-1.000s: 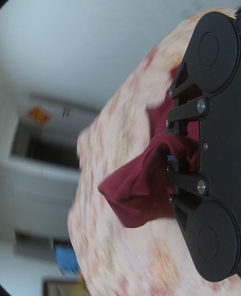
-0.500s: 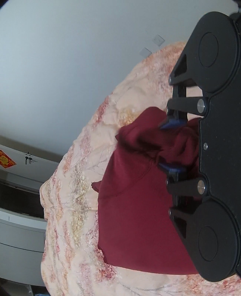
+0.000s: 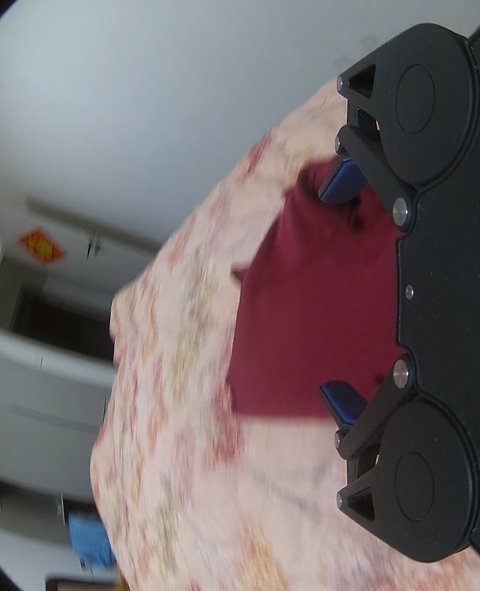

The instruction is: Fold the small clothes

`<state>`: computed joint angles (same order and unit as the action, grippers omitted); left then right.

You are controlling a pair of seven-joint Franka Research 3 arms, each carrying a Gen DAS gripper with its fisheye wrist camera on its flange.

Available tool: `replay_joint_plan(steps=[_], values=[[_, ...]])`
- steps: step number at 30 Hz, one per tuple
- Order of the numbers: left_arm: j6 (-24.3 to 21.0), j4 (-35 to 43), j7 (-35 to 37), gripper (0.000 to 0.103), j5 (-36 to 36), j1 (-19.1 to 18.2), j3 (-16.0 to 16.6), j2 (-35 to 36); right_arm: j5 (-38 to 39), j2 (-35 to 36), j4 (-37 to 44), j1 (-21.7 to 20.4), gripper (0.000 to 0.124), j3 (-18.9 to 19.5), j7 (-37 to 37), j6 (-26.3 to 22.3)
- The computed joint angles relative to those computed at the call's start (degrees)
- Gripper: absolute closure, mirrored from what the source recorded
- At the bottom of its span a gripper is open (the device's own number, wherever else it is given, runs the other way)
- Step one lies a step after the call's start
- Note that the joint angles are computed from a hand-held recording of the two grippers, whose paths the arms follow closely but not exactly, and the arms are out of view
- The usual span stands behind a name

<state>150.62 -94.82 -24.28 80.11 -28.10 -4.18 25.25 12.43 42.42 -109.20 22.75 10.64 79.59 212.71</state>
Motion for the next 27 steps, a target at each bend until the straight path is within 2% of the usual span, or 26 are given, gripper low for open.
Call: replay_joint_plan(steps=[5,7,10,12,15,17,20,26,27], values=[[-8.2,-6.6,-3.2,0.001,-4.0,0.6,-0.8,-4.1,0.7,0.5,1.5,-0.3,0.021,0.5,1.9,0.5],[-10.0,-8.3,-3.8,0.001,-6.1,1.4,-1.5,-4.7,0.0,0.8,2.2,-0.8,0.021,1.0,2.9,0.7],[-10.3,-10.3,-4.4,0.001,-8.9,2.5,-2.4,-4.9,-4.2,1.5,3.8,-3.8,0.021,3.6,6.3,1.1],[-8.7,-12.2,-8.0,0.001,-7.9,2.9,-2.2,-5.5,-7.5,2.3,5.6,-5.7,0.021,5.1,8.9,0.9],[-6.7,-13.9,-12.8,0.001,-5.7,3.4,-2.2,-5.9,-7.3,3.2,9.4,-4.5,0.021,4.3,10.3,-0.2],[-6.1,-14.4,-13.8,0.001,-5.0,3.7,-2.4,-6.1,-6.3,3.9,12.7,-3.2,0.021,3.3,10.2,-2.1],[-5.9,-14.3,-14.0,0.001,-4.7,4.0,-2.6,-5.8,-5.5,5.6,18.9,-1.7,0.021,2.3,9.2,-7.5],[-6.1,-13.8,-14.0,0.001,-5.0,4.1,-2.8,-5.4,-4.0,13.7,35.7,0.0,0.021,3.0,7.5,-16.6],[-6.1,-13.7,-13.7,0.001,-5.1,4.1,-2.8,-5.3,-2.9,15.5,39.3,1.1,0.021,1.9,7.3,-18.4]])
